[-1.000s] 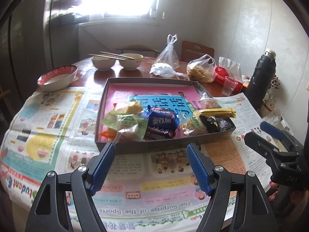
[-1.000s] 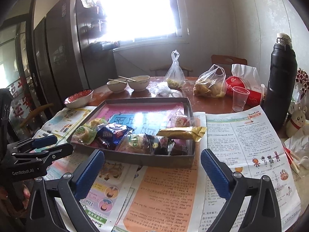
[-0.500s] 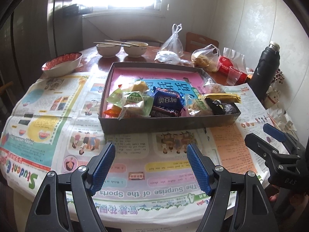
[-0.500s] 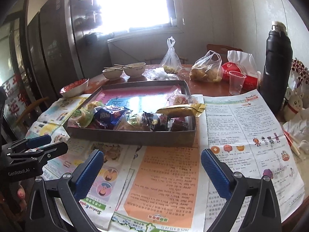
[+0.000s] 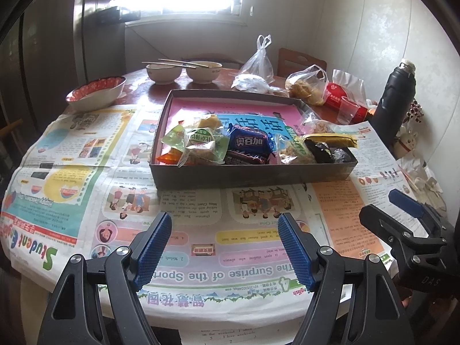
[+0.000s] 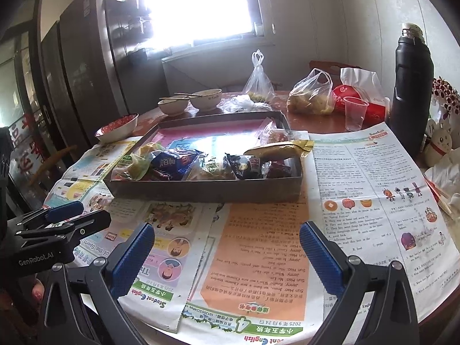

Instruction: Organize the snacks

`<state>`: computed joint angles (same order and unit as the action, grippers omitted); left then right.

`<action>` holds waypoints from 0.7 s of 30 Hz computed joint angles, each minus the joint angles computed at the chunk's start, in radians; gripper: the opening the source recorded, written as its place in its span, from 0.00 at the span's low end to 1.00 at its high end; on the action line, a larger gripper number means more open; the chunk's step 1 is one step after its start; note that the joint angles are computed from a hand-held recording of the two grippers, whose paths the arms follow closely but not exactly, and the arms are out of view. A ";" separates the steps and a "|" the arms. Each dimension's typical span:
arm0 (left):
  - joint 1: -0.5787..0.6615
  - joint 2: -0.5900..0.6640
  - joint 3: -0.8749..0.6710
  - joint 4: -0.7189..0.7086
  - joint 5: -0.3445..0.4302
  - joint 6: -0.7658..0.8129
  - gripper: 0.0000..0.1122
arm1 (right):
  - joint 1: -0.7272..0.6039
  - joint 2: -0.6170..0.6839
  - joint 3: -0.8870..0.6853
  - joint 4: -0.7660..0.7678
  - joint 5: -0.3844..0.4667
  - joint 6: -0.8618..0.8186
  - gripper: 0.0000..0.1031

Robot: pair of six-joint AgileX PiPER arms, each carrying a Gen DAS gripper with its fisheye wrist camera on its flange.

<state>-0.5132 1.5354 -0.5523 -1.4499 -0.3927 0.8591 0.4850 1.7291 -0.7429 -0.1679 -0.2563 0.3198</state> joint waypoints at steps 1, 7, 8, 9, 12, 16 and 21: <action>-0.002 -0.001 0.001 -0.001 -0.003 0.001 0.69 | 0.002 -0.001 0.000 0.003 0.001 -0.004 0.99; -0.002 0.004 -0.004 -0.024 0.002 0.026 0.69 | 0.005 -0.002 0.000 0.049 0.003 -0.051 0.99; -0.002 0.006 -0.005 -0.029 0.002 0.029 0.69 | 0.006 -0.003 0.000 0.057 0.005 -0.057 0.99; -0.001 0.007 -0.005 -0.029 0.004 0.029 0.69 | 0.005 -0.004 0.001 0.052 0.005 -0.053 0.99; -0.002 0.008 -0.004 -0.027 0.007 0.021 0.69 | 0.004 -0.004 0.001 0.051 0.003 -0.053 0.99; -0.007 0.007 0.001 -0.037 0.000 0.018 0.69 | 0.001 -0.003 0.003 0.045 0.002 -0.048 0.99; -0.020 0.012 0.000 -0.079 -0.018 0.054 0.69 | 0.003 -0.007 0.004 0.094 0.003 -0.095 0.99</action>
